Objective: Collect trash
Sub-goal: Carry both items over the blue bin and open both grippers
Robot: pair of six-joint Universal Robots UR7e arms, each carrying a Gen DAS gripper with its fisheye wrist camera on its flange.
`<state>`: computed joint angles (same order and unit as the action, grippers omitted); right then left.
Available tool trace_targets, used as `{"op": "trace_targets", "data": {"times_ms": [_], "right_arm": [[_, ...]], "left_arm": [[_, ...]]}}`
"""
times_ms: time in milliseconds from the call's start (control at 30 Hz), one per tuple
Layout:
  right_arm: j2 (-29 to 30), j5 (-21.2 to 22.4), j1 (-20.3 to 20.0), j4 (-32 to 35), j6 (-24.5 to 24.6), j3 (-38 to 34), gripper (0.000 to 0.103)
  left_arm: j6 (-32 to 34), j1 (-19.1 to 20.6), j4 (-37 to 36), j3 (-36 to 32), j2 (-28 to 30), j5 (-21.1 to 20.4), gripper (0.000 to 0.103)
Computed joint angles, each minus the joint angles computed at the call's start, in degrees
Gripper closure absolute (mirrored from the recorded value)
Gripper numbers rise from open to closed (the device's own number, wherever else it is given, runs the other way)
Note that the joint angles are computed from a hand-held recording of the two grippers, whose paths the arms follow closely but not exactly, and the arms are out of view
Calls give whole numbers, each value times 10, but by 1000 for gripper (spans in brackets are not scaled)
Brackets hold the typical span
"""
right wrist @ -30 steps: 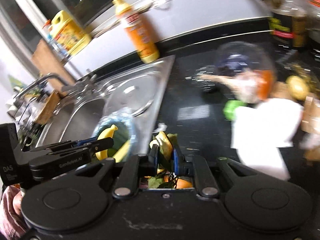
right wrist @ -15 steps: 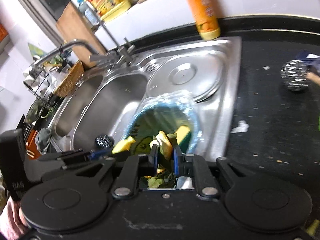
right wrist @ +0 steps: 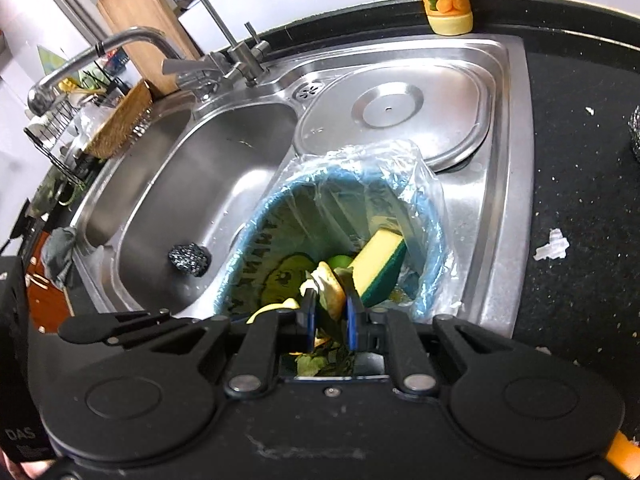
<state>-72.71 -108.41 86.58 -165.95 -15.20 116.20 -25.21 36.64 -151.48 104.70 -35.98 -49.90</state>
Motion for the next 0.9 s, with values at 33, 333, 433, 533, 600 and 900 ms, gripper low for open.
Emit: {"op": "trace_targets", "data": {"times_ms": [33, 333, 433, 533, 600, 900], "right_arm": [[1, -3, 1, -1, -2, 0, 89], [11, -13, 6, -3, -8, -5, 88], [13, -16, 6, -3, -12, -5, 86], [13, -16, 6, -1, -13, -5, 83], [11, -13, 5, -1, -12, -5, 75], [-8, 11, 11, -38, -23, 8, 11]], "left_arm": [[2, 2, 0, 0, 0, -2, 83], [16, 7, 0, -3, 1, -15, 83], [16, 8, 2, -3, 2, -17, 83], [14, 8, 3, -2, 2, -18, 83], [12, 8, 3, 0, 1, -18, 83], [22, -9, -24, 13, -4, 13, 17]]}}
